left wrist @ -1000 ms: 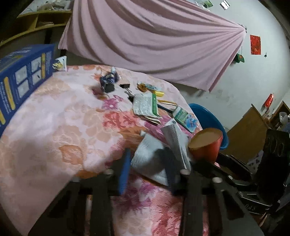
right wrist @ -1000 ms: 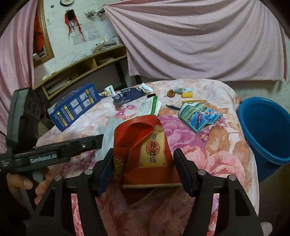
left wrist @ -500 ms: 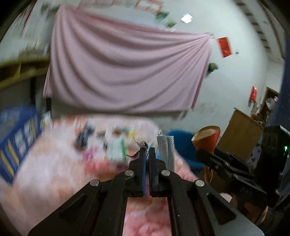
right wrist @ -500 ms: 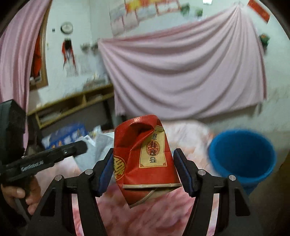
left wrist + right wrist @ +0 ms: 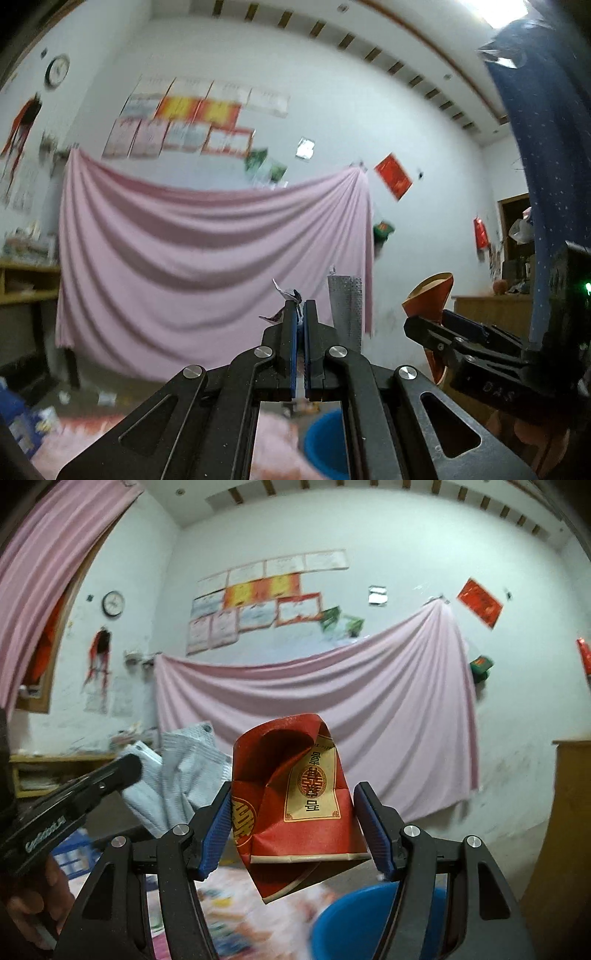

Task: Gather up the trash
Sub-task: 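Carry the red packet over the blue bucket and open the right tool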

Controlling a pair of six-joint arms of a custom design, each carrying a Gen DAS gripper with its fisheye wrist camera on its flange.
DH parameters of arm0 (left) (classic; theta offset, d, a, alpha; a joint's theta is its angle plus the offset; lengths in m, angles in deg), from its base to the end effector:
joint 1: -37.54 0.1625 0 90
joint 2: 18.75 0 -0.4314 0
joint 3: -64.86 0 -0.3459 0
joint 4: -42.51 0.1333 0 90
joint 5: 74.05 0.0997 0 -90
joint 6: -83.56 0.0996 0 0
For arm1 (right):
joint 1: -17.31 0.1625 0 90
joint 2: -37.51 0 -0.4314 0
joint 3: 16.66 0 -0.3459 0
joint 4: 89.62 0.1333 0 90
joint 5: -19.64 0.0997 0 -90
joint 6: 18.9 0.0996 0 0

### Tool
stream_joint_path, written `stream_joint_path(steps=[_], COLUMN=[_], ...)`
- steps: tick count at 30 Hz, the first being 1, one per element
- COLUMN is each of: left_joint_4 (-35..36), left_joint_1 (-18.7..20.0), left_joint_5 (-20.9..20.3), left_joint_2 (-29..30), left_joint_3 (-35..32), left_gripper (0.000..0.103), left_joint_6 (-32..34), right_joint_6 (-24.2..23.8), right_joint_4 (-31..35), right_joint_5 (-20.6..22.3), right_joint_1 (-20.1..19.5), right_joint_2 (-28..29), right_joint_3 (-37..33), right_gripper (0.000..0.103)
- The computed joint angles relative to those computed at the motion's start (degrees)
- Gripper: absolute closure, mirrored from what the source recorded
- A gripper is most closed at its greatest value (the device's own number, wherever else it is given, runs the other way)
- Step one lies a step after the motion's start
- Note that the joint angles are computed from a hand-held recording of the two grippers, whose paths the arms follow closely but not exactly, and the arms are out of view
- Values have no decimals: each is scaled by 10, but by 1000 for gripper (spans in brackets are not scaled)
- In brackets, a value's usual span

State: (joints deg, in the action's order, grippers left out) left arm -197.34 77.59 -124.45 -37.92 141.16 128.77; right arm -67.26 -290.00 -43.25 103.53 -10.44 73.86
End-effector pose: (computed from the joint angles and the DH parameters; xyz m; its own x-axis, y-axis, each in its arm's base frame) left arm -0.3841 -0.5799 0.1169 -0.7184 0.1052 -0.6876 0.6722 -0.1493 -0.7252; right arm 0.1346 -0.6738 0.3077 -0.6273 -0.5224 0.5776 -0.6680 -0.0204 -0.7439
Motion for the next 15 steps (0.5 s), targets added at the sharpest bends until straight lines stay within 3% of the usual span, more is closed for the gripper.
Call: stream_joint_path(steps=[3,6,12,15], left_joint_4=[34,95,239,327], left_joint_1=[14,27,51,65], left_joint_5=[-36,-42,-10,5], left_joint_2=[38,73,132,141], left_joint_3=[-77,-156,-288,-323], left_gripper=[102,102,102,102], left_joint_6=[12,-7,-77,-148], right_joint_6=[10,21,35,36], right_joint_4=[0,6,44,68], right_joint_5=[-4,-10,-55,-83], right_joint_1=[-6,-14,-24,-29], right_joint_2=[16,31,59,68], right_joint_3=[-42,-78,-130,-142], right_gripper=[40,40,40,40])
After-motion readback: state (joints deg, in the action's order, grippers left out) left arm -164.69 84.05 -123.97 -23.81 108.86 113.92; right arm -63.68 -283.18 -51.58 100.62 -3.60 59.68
